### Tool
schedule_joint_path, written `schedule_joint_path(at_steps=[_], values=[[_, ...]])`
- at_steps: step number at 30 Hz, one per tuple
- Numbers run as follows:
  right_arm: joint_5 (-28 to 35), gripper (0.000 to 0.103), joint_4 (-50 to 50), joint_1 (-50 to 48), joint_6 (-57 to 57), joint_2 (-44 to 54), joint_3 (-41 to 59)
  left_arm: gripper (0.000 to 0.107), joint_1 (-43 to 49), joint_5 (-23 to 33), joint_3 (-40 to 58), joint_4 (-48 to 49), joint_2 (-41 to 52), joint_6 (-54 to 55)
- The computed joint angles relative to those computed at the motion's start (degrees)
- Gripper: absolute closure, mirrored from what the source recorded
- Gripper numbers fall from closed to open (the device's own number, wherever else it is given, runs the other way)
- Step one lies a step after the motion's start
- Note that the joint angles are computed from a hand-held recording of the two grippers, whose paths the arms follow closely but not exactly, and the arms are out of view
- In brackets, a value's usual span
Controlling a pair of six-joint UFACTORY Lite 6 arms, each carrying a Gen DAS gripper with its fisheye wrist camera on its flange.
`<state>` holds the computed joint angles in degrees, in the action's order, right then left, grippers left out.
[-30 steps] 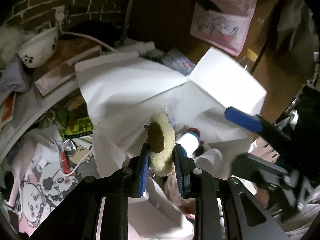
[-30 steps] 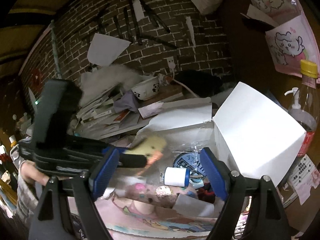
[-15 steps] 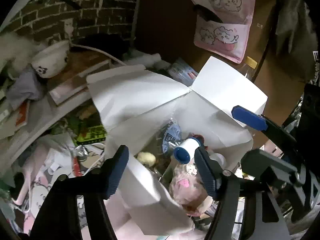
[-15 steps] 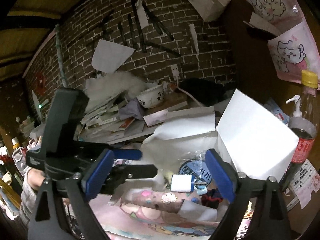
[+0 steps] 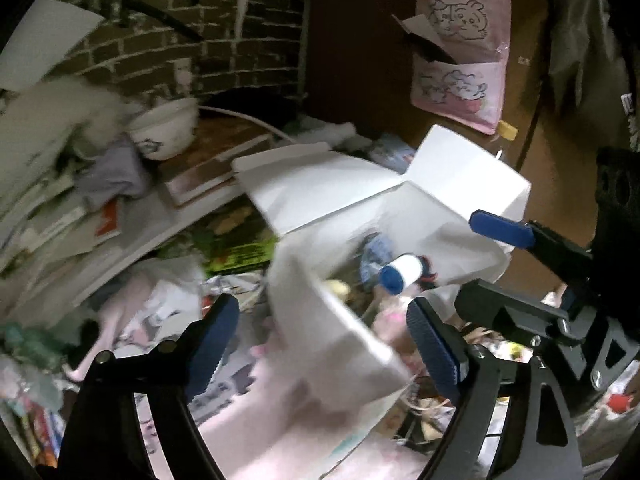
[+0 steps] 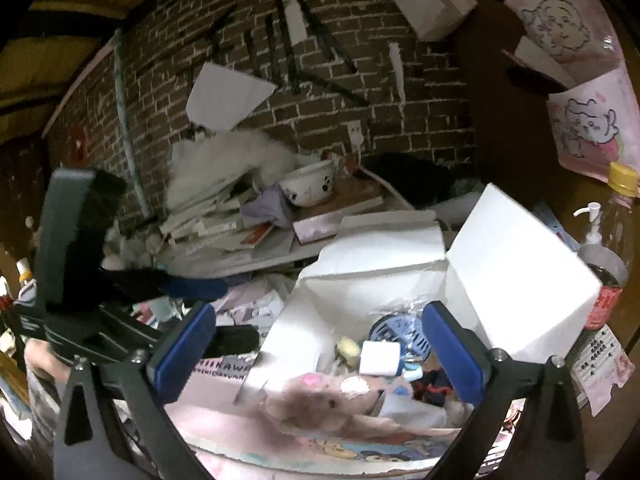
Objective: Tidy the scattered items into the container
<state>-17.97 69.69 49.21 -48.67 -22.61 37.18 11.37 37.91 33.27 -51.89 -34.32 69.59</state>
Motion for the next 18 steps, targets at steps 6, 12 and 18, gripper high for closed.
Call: schedule_joint_path(at_steps=[6,12,18], values=[[-3.48,0.0,14.41,4.65,-13.1,6.15,5.27,0.02,9.97,1.06,-3.4,1.86,-4.14,0.31],[-7.22,0.0,20.31,8.57,-16.53,11.08,9.57,0.02,22.39,6.48,-4.05,-1.05,-3.01,6.6],[-11.29,0.0,24.49,11.13,-18.96,15.57,13.6,0.02,30.52,11.74,-3.33,-2.82,-1.56,9.92]])
